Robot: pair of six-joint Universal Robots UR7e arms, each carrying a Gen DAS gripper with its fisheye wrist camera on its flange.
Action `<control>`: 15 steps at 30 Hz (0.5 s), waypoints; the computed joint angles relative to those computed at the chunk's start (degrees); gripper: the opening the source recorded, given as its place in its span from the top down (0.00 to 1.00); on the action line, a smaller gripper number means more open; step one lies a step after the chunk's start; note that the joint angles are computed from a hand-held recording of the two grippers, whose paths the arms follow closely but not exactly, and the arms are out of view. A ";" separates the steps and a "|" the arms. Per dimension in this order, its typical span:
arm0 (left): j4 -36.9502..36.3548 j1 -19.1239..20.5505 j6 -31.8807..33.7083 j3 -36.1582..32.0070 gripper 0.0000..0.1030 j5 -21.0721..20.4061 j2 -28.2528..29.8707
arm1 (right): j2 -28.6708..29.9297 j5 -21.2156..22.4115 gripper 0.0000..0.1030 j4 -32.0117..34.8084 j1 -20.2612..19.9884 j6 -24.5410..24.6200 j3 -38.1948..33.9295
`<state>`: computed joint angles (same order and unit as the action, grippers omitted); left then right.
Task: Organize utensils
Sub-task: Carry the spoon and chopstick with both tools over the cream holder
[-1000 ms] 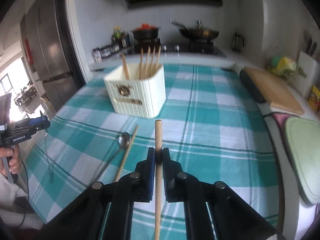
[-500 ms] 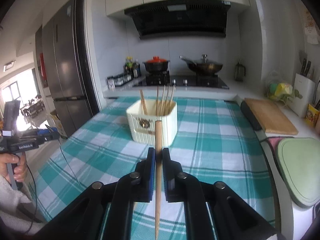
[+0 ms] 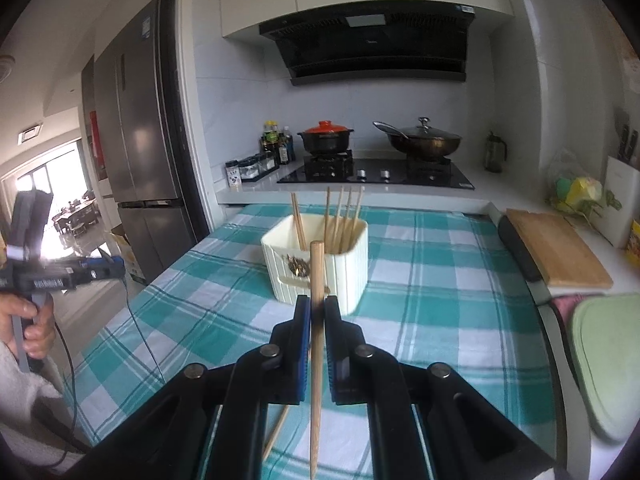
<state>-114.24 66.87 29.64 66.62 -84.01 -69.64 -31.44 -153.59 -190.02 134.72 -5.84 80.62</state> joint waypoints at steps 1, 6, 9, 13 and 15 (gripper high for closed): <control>0.42 -0.19 -0.21 -1.29 0.60 -0.56 0.61 | 0.40 0.19 0.93 -0.93 -0.18 -2.16 -1.32; 3.78 -2.32 -2.98 -15.51 0.60 -2.65 8.50 | 4.36 3.28 0.93 -6.78 -1.69 -17.79 -13.72; 5.37 -4.13 -4.92 -27.72 0.60 -2.81 16.29 | 7.22 5.59 0.93 -5.09 -2.97 -23.06 -22.69; 1.81 -5.66 -5.81 -37.45 0.60 -1.25 24.49 | 15.37 8.98 0.93 -5.45 -4.66 -35.44 -40.31; 1.13 -6.02 -6.55 -41.29 0.60 -0.20 28.14 | 19.23 11.46 0.93 -4.82 -5.80 -38.28 -48.24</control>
<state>-113.11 60.85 23.09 25.33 -84.21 -41.50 -12.22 -142.13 -194.84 128.92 -44.11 32.38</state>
